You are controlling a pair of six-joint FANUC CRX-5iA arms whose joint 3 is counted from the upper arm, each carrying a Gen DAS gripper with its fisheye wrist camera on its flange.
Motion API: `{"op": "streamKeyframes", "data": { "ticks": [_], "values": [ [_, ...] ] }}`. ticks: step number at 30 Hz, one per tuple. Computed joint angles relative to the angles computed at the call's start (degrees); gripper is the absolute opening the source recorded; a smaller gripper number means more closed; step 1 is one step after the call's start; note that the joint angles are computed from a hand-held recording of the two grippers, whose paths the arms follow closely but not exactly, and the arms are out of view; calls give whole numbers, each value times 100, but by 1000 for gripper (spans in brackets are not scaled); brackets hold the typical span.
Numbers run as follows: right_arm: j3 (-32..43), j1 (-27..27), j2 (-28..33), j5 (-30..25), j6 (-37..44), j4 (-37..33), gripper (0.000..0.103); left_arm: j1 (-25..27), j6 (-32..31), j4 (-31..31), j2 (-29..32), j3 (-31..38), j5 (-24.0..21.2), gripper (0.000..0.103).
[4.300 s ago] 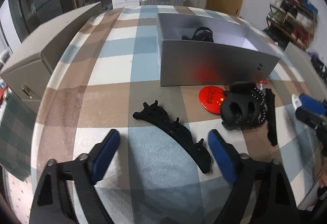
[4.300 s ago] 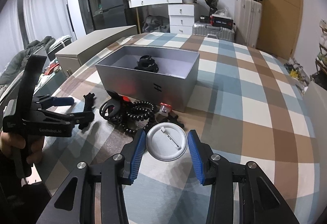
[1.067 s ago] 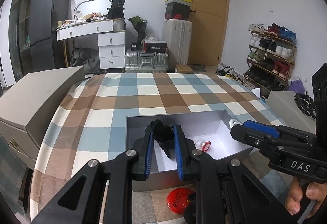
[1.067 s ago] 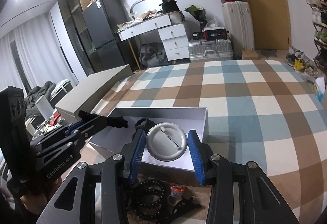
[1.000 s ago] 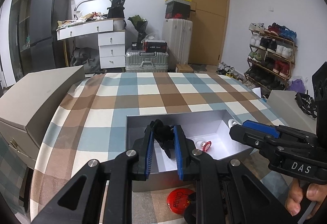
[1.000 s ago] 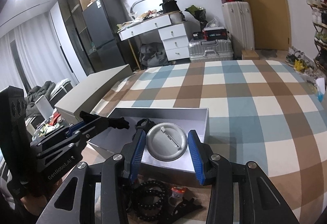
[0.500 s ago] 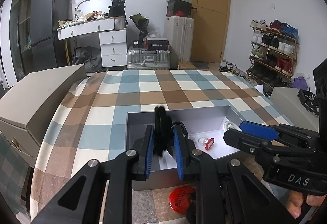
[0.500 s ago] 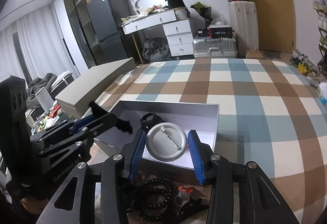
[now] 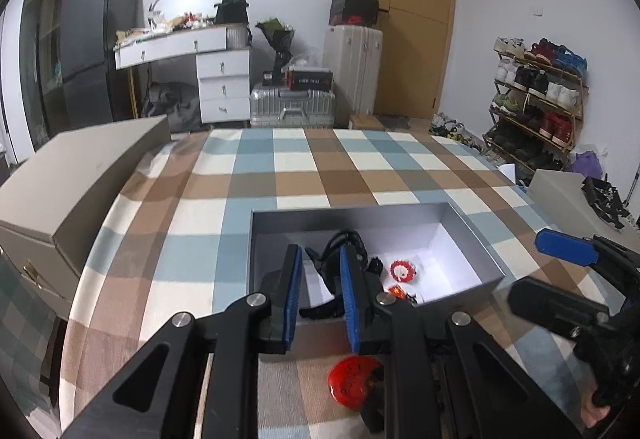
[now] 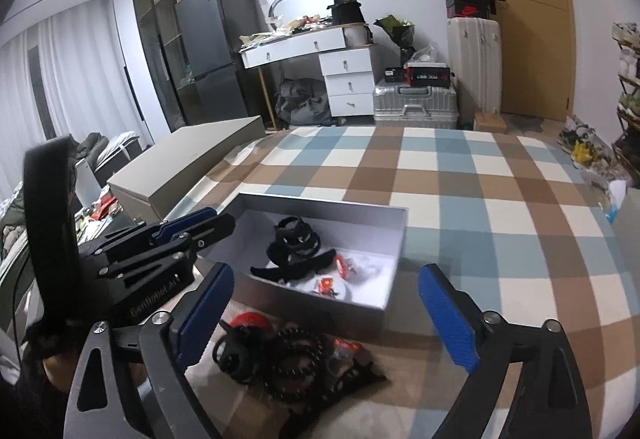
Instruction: Organize jewelry
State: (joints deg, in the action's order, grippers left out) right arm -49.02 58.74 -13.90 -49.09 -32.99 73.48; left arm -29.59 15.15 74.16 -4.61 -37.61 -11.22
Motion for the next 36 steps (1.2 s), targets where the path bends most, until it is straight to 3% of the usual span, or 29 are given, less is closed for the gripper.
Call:
{"op": "streamKeyframes", "data": {
  "ticks": [3,4,5,6,8,12,14,15,17,28,36],
  "values": [
    [3,126,-166,-4,381,-530,102,366,818,-1036,-140,81,-411,40],
    [-8,164,-212,-9,454,-629,102,401,896,-1123,-207,56,-429,56],
    [-26,197,-268,2,564,-744,102,385,792,-983,-287,-18,-396,65],
    [-30,229,-301,3,671,-849,103,368,655,-801,-353,-87,-380,68],
    [-16,324,-329,-94,889,-1057,103,489,890,-1043,-402,-73,-514,81],
    [-126,338,-396,-38,865,-1110,103,708,1497,-1669,-469,-45,-704,85],
    [-134,314,-393,50,895,-1207,103,770,1712,-2004,-507,-51,-788,99],
    [-124,303,-384,114,984,-1294,103,756,1753,-2086,-531,-76,-742,102],
    [-105,289,-354,173,1084,-1381,103,676,1729,-2182,-592,-179,-544,102],
    [157,376,-72,168,1773,-2148,103,689,2311,-3436,-495,23,-893,102],
    [310,350,109,320,2305,-2621,103,713,2407,-3441,-490,3,-1013,102]
  ]
}}
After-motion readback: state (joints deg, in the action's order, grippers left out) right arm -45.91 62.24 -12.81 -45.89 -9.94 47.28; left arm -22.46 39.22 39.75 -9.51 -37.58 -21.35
